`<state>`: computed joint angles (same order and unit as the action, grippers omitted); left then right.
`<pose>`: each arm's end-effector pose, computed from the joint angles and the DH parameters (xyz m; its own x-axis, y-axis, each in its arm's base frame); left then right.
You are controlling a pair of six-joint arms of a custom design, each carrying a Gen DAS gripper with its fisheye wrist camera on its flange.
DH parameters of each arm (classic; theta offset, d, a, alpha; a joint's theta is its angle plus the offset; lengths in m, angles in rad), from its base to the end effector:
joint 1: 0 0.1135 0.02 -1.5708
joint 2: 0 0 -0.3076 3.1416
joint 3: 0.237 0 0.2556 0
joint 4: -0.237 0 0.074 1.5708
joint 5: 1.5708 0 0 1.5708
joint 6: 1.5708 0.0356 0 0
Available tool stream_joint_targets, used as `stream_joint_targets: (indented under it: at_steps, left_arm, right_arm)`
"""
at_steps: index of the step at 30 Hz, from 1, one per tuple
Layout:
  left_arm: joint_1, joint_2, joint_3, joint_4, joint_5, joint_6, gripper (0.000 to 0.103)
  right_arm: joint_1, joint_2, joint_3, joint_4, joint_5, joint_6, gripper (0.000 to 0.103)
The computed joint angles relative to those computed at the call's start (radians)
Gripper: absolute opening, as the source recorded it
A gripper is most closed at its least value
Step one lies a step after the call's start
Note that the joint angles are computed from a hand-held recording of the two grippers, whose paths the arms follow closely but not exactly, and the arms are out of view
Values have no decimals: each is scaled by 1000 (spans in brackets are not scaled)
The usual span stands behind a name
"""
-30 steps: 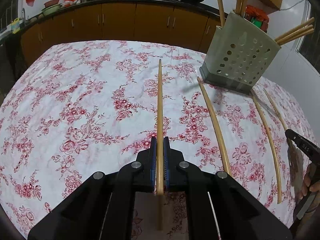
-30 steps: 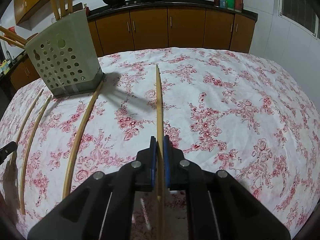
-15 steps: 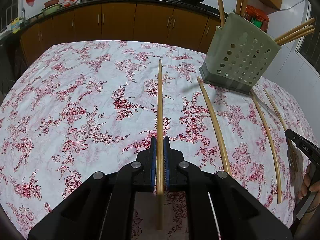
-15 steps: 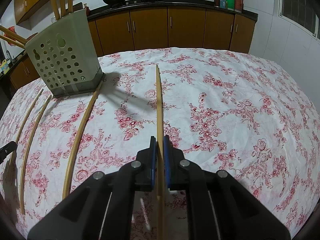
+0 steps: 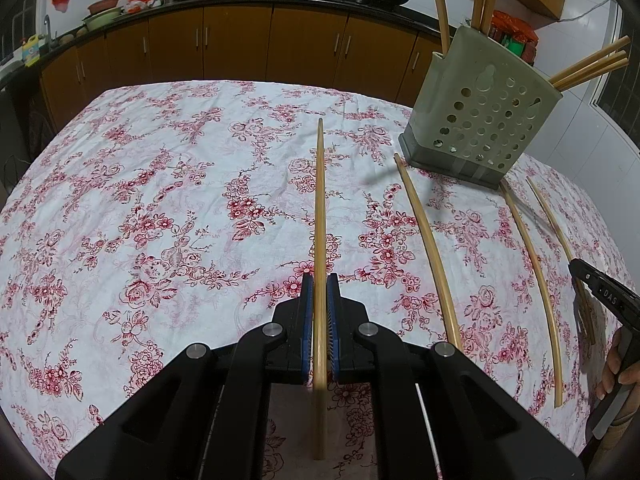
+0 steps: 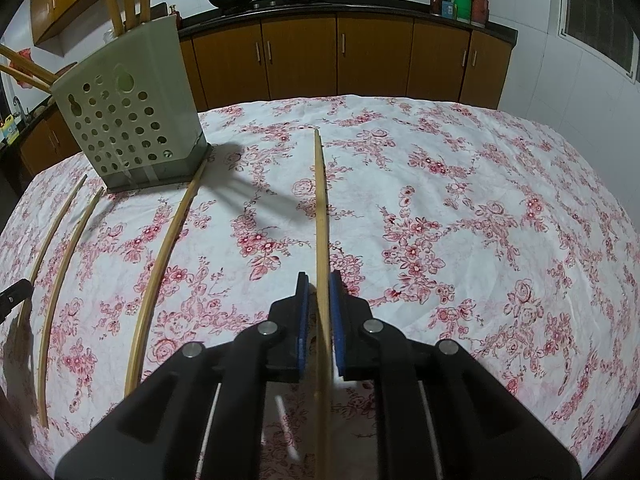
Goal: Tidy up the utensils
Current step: 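Grasp a wooden chopstick with the left tool while the right tool holds its chopstick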
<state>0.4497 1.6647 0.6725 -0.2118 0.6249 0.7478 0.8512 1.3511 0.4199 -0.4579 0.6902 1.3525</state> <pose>0.2539 0.0994 0.1485 -0.7276 0.2612 -0.6343 0.4517 0.8783 -0.1565 0.1276 0.1112 0.1504 -0.6325 0.4205 -0.6505 0.5237 0.8509 0.0408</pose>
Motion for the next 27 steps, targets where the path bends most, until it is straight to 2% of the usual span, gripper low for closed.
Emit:
stream_joint_targets:
  at_steps: [23,27]
  left_arm:
    - [-2,2,3,2,-3,0,8]
    - [7,-33,-35,23,-24,35,8]
  right_arm:
    - [3,-1,1,-10,1,-3,16]
    - [69,9,12,-76,13,63,19]
